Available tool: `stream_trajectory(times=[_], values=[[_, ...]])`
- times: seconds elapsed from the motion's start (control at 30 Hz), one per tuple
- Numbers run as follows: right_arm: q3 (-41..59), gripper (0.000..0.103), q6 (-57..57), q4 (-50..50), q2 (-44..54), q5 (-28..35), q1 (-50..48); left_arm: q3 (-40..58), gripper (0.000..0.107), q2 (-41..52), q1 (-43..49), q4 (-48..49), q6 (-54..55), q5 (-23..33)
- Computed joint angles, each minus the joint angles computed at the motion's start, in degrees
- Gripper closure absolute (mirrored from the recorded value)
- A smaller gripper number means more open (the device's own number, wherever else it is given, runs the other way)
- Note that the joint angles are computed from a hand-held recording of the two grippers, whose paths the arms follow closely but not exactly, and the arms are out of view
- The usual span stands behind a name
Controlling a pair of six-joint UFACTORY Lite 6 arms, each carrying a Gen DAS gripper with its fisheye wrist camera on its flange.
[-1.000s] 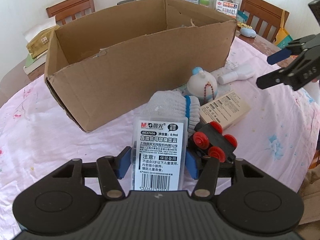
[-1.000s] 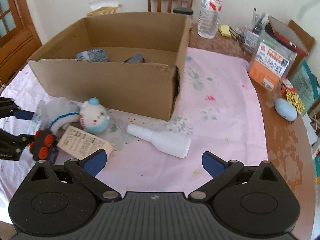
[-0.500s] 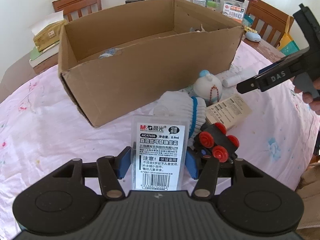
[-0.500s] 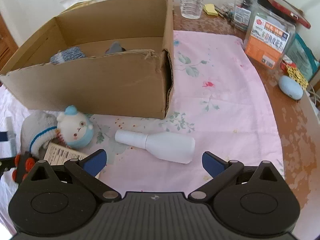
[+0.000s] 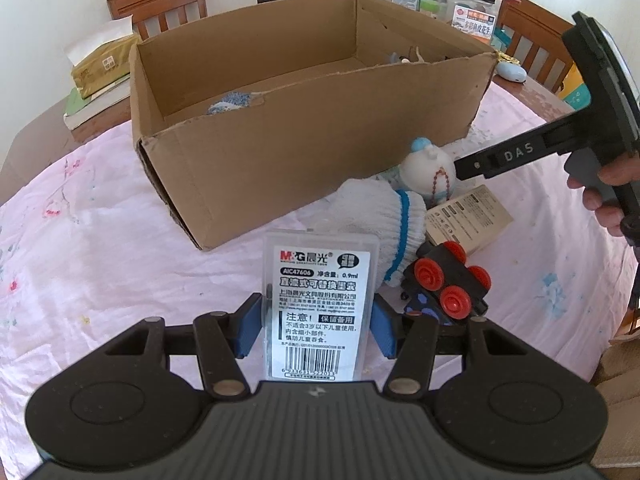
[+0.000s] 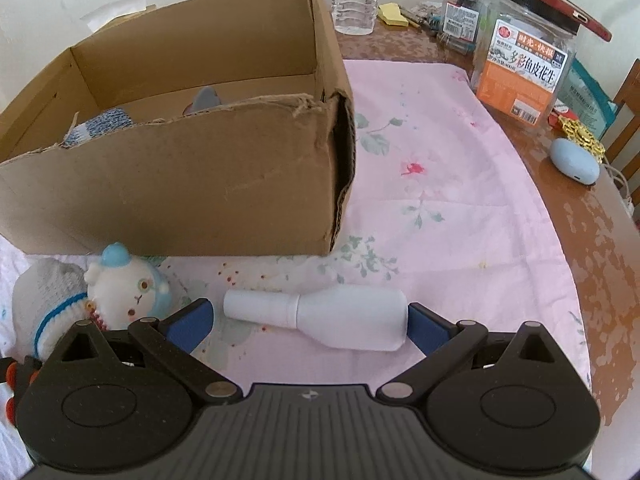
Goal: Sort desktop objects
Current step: 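Lift the refill pack with the left tool while the right tool grasps the white plastic bottle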
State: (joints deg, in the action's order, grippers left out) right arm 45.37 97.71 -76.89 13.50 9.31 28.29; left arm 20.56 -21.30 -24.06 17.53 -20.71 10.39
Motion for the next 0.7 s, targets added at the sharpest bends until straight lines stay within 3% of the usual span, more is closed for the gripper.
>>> stream_trajectory(times=[0.3, 0.53, 0.7], values=[[1.2, 0.005, -0.7, -0.4, 1.1, 3.3, 1.6, 0.8, 0.051, 0.8, 2.1, -9.9, 11.4, -0.6], [1.4, 0.005, -9.4, 5.8, 0.4, 3.2, 1.4, 1.2, 0.051, 0.0, 2.1, -11.6, 13.1, 0.3], [0.1, 0.005, -22.9, 17.0, -2.7, 2.2, 0.9, 1.2, 0.051, -1.3, 2.2, -14.1, 16.0, 1.5]])
